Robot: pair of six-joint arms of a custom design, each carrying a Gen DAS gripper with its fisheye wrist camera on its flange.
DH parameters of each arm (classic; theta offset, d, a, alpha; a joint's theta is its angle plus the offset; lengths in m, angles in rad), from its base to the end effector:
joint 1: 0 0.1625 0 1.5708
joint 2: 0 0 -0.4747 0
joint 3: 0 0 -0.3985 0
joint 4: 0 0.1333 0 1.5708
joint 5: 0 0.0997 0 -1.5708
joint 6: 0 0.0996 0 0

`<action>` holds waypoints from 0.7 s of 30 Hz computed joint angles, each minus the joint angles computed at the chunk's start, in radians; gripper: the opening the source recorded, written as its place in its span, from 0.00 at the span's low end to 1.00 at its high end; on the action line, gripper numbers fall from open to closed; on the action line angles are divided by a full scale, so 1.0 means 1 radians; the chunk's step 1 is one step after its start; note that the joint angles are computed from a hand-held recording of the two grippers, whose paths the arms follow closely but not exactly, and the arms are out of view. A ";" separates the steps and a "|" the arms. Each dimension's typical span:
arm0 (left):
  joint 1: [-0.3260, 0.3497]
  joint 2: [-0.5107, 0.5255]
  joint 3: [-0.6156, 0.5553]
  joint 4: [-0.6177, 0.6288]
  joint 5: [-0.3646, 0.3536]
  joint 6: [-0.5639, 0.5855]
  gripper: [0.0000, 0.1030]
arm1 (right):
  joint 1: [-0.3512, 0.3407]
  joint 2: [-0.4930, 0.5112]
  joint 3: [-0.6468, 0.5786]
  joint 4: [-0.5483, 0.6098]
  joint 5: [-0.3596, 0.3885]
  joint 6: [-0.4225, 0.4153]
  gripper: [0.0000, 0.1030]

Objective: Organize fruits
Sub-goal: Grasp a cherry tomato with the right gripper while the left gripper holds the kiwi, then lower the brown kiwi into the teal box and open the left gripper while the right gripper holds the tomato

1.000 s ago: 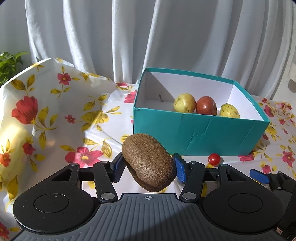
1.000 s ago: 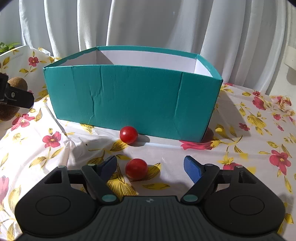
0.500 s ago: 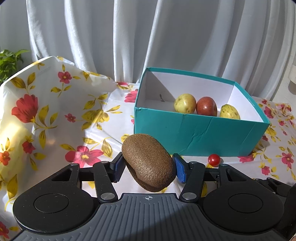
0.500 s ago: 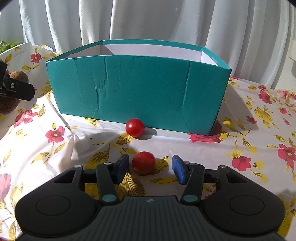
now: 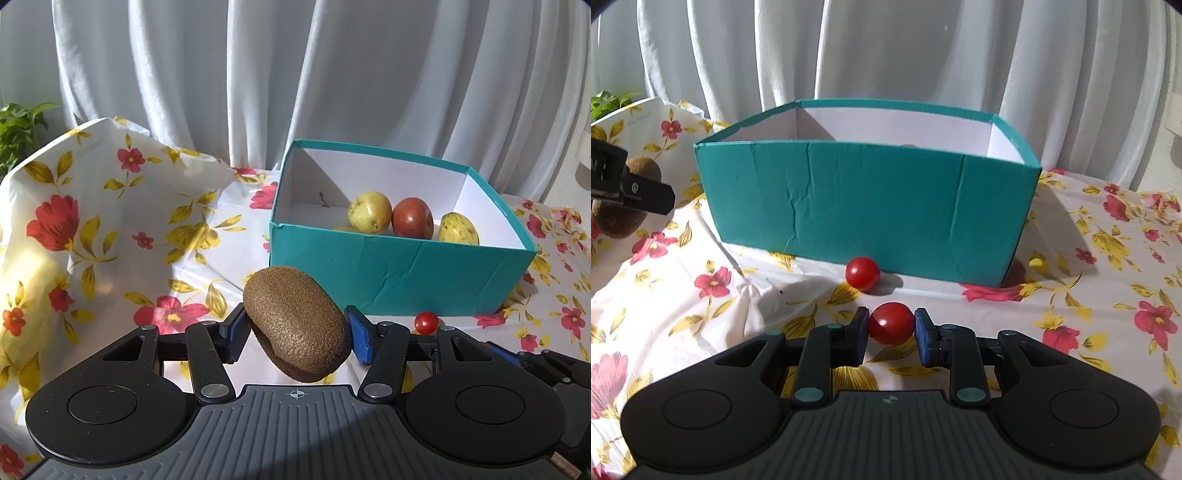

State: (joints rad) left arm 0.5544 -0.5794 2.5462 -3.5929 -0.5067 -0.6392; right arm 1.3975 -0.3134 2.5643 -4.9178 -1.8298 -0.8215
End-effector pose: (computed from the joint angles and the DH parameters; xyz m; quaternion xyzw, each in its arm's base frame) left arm -0.1779 -0.3694 0.0120 0.1477 0.8488 -0.3896 0.3255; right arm 0.0489 -0.3458 0.0437 0.2058 -0.8238 0.4015 0.3434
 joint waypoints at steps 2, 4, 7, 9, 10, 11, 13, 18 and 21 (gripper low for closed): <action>0.002 -0.008 -0.006 0.004 -0.008 0.010 0.58 | 0.011 -0.016 0.015 -0.024 0.009 0.010 0.25; 0.002 -0.017 -0.013 -0.009 -0.017 0.035 0.58 | 0.025 -0.039 0.028 -0.035 0.013 0.026 0.25; -0.002 -0.020 -0.033 -0.032 -0.019 0.085 0.58 | 0.040 -0.069 0.042 -0.047 0.020 0.041 0.25; 0.001 -0.034 -0.050 -0.030 -0.038 0.112 0.58 | 0.051 -0.089 0.049 -0.052 0.018 0.051 0.25; 0.005 -0.038 -0.060 -0.032 -0.047 0.128 0.58 | 0.055 -0.101 0.053 -0.049 0.018 0.054 0.25; 0.004 -0.040 -0.068 -0.034 -0.052 0.138 0.58 | 0.059 -0.111 0.056 -0.049 0.017 0.059 0.25; 0.001 -0.036 -0.085 -0.047 -0.050 0.171 0.58 | 0.067 -0.125 0.061 -0.061 0.015 0.062 0.25; -0.004 -0.033 -0.123 -0.062 -0.052 0.237 0.58 | 0.078 -0.145 0.070 -0.083 0.009 0.063 0.25; -0.003 -0.029 -0.143 -0.062 -0.053 0.266 0.58 | 0.079 -0.155 0.074 -0.095 0.007 0.066 0.25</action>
